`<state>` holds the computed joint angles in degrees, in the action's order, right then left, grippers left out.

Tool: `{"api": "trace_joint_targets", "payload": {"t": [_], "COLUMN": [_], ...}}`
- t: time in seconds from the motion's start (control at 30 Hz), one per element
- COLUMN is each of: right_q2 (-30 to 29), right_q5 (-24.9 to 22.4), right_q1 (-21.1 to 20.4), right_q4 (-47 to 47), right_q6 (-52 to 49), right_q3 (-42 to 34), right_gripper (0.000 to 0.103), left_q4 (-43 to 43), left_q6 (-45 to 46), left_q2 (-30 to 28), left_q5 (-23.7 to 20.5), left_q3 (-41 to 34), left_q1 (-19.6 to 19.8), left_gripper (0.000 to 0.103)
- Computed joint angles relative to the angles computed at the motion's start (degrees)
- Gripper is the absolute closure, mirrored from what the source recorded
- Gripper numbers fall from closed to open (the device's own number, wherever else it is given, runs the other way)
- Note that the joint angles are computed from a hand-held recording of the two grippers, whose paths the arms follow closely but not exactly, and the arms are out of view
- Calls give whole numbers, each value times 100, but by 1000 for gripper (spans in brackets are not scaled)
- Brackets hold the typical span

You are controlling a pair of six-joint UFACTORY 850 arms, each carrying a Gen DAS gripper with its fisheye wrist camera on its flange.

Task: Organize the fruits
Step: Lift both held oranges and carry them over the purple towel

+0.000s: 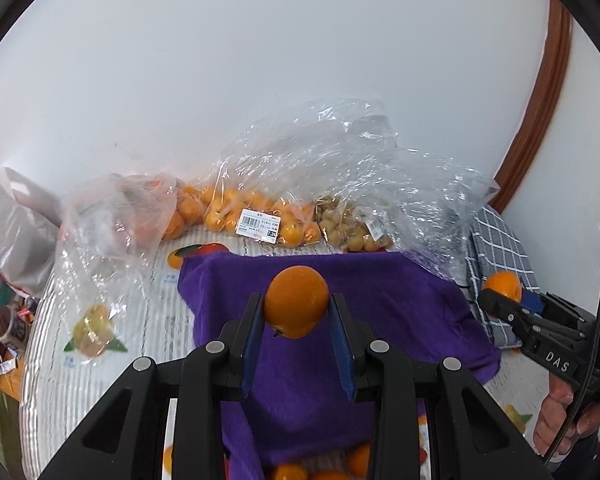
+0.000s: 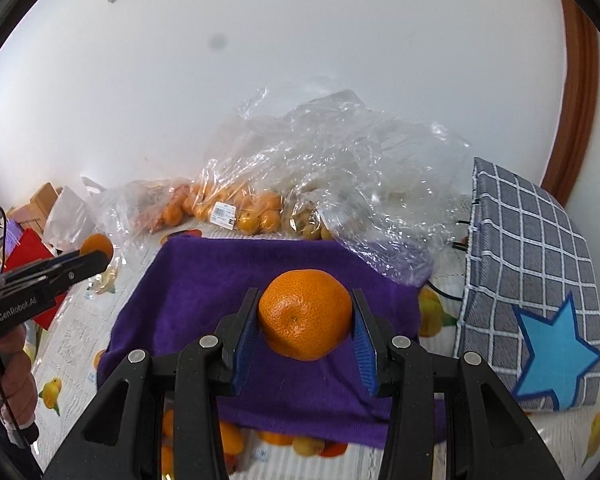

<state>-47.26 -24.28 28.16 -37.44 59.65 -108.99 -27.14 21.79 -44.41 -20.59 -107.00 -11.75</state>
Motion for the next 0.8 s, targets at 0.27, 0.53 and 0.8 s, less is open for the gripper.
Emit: {"api": "trace_joint_targets", "payload": {"t": [0.27, 0.53, 0.8], "right_q2": [-726, -1334, -1726], "right_q5": [-230, -592, -898], "right_q1": [-188, -298, -329], "right_q4": [886, 1638, 2140], "right_q6": [-918, -1599, -2117], "right_q3": [-883, -1603, -2069], "right_gripper": [60, 60, 60], "left_q4": [610, 1003, 1371], "left_q6": [-727, -1141, -1395], "left_q2": [-938, -1655, -1794], "left_q5": [-604, -1226, -1417], "left_q3": [-1274, -2149, -2294], "left_q1": [18, -11, -42], "left_gripper": [72, 72, 72]}}
